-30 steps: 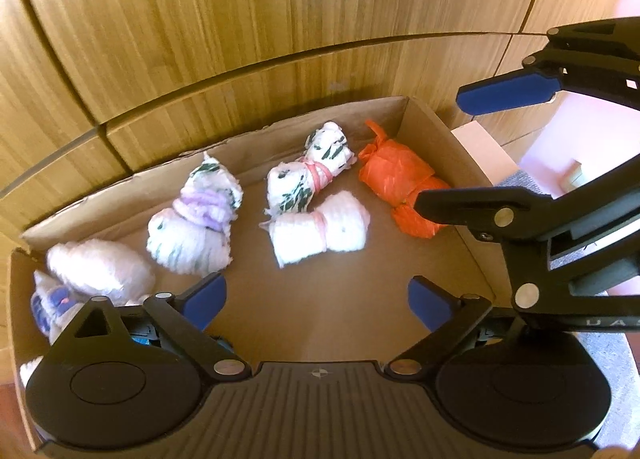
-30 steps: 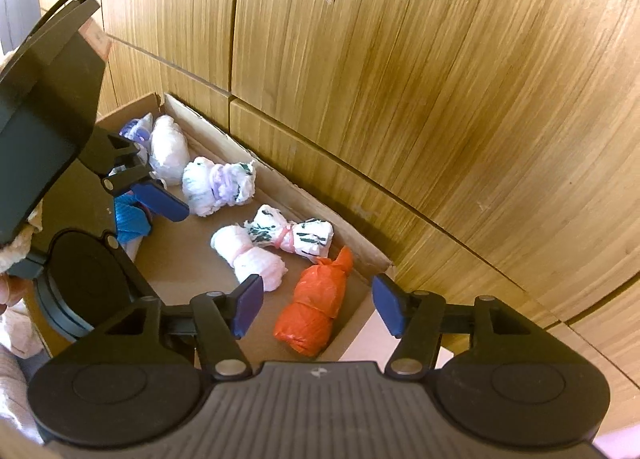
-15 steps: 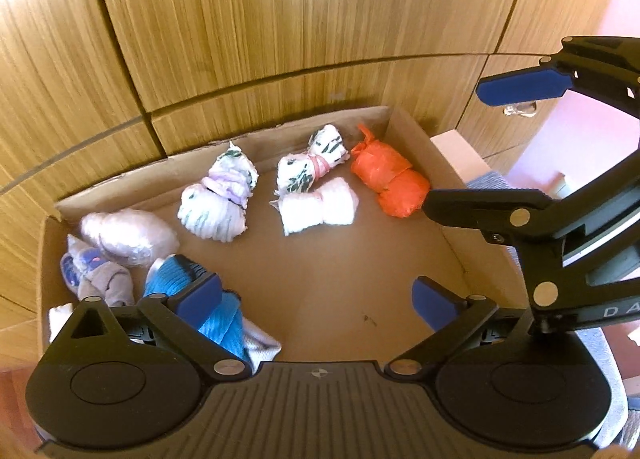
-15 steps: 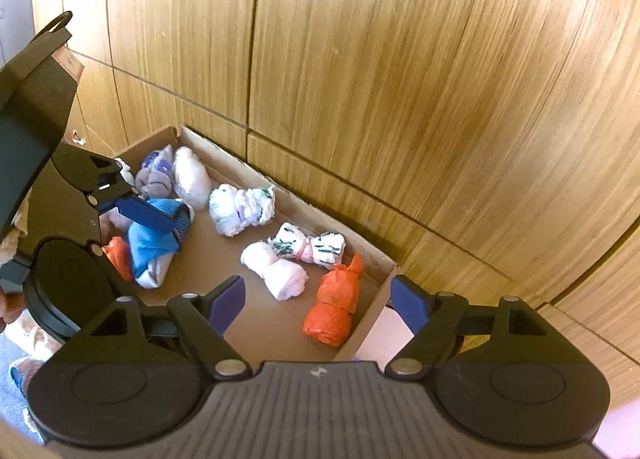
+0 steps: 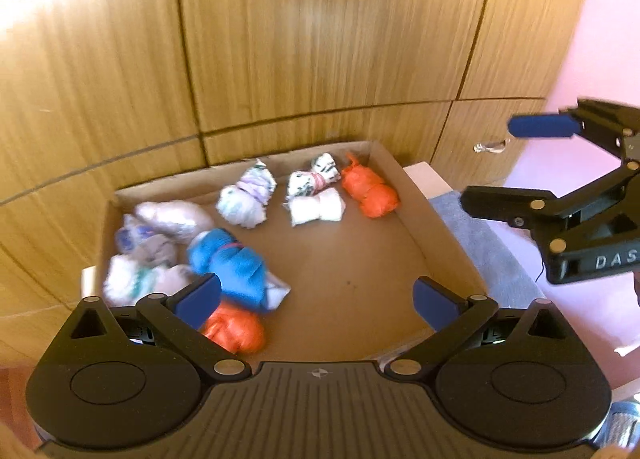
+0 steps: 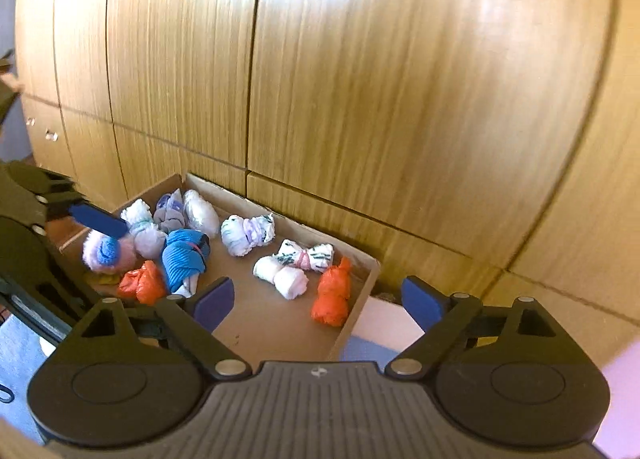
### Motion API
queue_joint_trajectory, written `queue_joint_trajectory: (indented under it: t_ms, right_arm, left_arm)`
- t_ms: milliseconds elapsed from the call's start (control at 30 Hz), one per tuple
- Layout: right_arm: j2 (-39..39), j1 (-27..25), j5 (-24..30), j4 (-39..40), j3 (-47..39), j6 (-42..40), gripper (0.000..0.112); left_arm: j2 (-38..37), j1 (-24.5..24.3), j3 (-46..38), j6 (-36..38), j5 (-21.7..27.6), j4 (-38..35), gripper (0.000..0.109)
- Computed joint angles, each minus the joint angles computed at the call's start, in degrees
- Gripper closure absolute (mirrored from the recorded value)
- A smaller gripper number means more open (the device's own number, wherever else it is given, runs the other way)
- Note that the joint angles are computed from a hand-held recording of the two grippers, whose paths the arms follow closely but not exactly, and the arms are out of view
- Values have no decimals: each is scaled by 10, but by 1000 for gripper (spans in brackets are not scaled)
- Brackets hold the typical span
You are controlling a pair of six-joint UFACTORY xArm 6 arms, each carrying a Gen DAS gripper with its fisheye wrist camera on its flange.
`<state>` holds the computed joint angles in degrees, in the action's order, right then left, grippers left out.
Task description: Organize objects
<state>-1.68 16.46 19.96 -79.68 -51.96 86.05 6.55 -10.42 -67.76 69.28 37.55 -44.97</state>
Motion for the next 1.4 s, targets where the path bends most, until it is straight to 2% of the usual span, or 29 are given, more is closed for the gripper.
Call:
queue_joint_trajectory:
  t_ms: [167,333,433,533,667,733,900,1167,1267,1400]
  right_arm:
    - [-43,31,28,-68,54,141,21]
    - [-76,100,98,-128,109,292,18]
    - [-72,141,141,-155,129,381,18]
    - [-48,174,176,-170,137,453,19]
    - [-10,205,215,-148,132,466,24]
    - [13,206,213,-146,122,473,29]
    - [43,220,227,-148,101,468,32]
    - [76,210,204,-141,74,444,43]
    - [83,207,190,-149,71,449,55]
    - [85,207,178,-168,73,455,79]
  left_arm:
    - [-66,37,77,80,-21,-92,6]
    - [-113,84,153,165,-37,-198,6]
    - [-121,102,187,201,-55,-250,6]
    - [-123,120,209,220,-53,-284,6]
    - [-123,129,227,232,-61,-320,6]
    - [-116,131,229,223,-58,-324,6]
    - [-102,118,224,226,-71,-327,6]
    - [-55,102,190,230,-75,-315,6]
    - [-36,104,174,220,-83,-302,6]
    - [-17,115,159,212,-94,-286,6]
